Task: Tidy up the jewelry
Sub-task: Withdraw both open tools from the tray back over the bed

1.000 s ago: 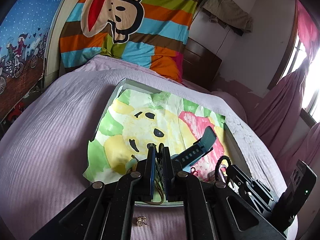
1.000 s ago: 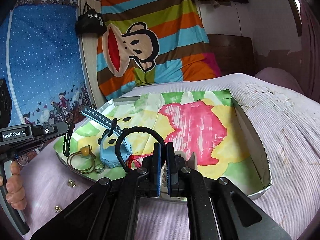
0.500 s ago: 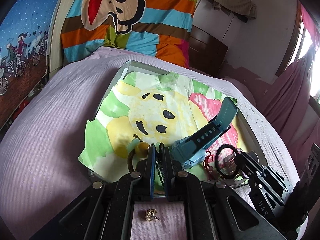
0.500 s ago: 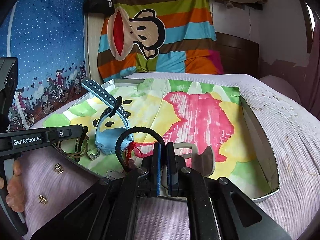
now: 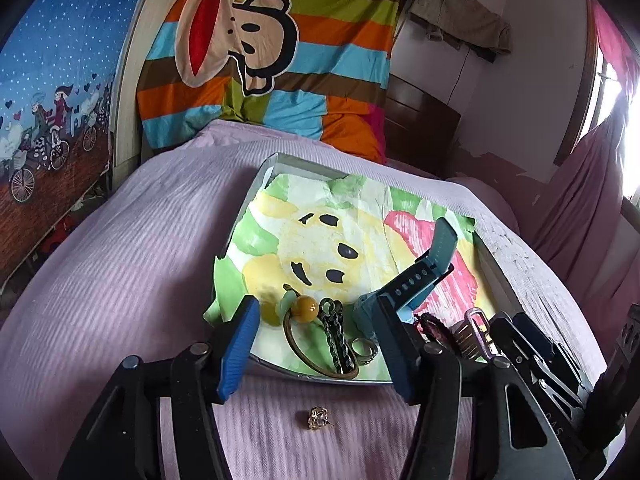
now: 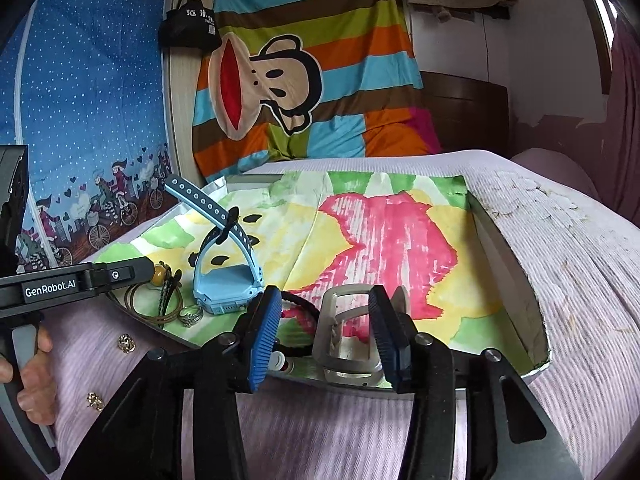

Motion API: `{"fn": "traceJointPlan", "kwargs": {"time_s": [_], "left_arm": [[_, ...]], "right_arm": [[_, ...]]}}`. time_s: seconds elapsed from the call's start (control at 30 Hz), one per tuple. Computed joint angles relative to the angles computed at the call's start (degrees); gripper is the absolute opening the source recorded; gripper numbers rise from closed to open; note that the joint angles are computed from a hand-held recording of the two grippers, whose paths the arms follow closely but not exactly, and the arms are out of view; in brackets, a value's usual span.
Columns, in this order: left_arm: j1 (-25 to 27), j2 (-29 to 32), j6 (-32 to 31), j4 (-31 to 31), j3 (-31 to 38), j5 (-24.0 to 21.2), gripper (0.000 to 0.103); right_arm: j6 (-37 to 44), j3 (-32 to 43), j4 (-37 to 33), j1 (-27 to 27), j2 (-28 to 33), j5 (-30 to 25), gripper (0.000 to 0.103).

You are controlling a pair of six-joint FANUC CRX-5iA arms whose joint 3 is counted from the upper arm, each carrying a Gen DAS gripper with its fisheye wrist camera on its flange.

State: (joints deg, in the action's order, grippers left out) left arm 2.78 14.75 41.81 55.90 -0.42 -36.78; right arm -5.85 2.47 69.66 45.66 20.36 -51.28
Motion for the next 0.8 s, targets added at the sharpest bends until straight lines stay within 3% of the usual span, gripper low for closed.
{"fn": "traceJointPlan", "kwargs": {"time_s": [0.23, 0.37, 0.5, 0.8], "left_arm": [[-0.71, -2.99, -5.07, 3.35, -3.81, 4.25, 0.077], [-1.22, -4.35, -8.02, 5.91, -5.77, 6.71, 0.092], [-1.72, -5.49, -10.18, 8.31, -7.42, 8.98, 0.102], [-3.03, -7.79, -15.17, 14.81, -11.09, 13.35, 0.103]], "right_arm": [[-12.29, -7.04, 9.93, -0.64, -3.76, 1.26, 0.065], [-16.73, -9.43, 13.52, -0.87, -5.17, 1.42, 0.070], [-20.97, -11.69, 17.12, -1.05, -6.45, 0.88, 0.082], [-25.02, -13.24, 20.48, -0.81, -7.44, -0.79, 0.101]]}}
